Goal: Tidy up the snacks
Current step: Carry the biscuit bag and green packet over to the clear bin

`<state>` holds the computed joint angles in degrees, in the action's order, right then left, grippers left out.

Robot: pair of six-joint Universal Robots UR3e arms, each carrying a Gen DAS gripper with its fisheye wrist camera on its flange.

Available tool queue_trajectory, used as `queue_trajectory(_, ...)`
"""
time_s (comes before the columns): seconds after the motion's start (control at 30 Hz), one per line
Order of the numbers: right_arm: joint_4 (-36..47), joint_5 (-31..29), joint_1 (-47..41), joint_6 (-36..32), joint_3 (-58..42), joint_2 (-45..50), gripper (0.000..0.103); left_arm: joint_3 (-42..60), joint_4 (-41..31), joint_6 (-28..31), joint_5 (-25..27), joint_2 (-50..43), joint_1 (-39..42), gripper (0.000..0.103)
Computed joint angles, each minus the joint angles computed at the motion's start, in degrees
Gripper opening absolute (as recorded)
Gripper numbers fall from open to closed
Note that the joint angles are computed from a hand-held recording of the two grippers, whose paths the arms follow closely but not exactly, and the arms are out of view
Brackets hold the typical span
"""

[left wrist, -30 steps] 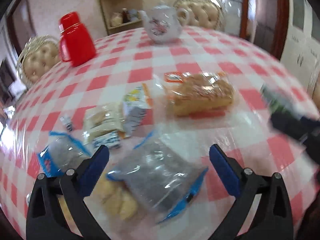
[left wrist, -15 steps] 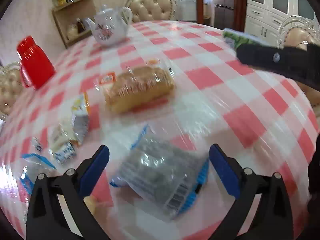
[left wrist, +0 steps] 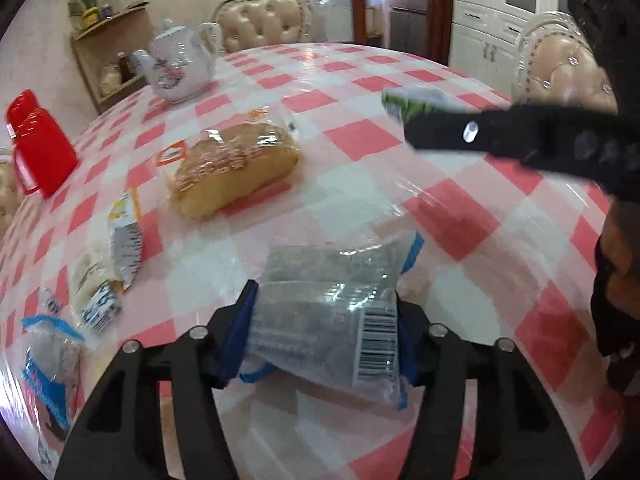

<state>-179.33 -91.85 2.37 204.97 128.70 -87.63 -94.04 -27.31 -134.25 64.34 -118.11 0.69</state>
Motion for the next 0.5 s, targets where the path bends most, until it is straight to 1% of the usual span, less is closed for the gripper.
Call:
queue_trajectory(0.07,-0.9,0.3,-0.2,0.0,0.2,0.6,0.042,-2.2,2.2,-3.5,-0.8,1.3,1.2,0.058)
queue_trajectory(0.13,-1.8,0.7,-0.5,0.1,0.5,1.0,0.042,-4.4,2.6,-5.3,-1.8,3.1,2.8,0.058)
queue_trajectory(0.2,-2.7,1.8,-0.9,0.4,1.0,1.3,0.042,-9.0,8.0,-8.2,-0.3,5.4,3.8,0.058)
queue_trajectory(0.27,-3.5,2.3,-0.5,0.6,1.3,1.7,0.042,-11.5,9.9,-10.2,-0.8,7.2,5.4,0.058)
queue_trajectory(0.4,-3.8,0.9,2.5,1.5,1.5,1.7,0.042,-18.4,12.9,-13.8,-4.4,13.1,10.7,0.058)
queue_trajectory(0.5,-4.9,-0.5,5.9,2.2,2.1,1.2,0.042,-22.8,15.6,-15.8,-4.6,16.3,13.2,0.058)
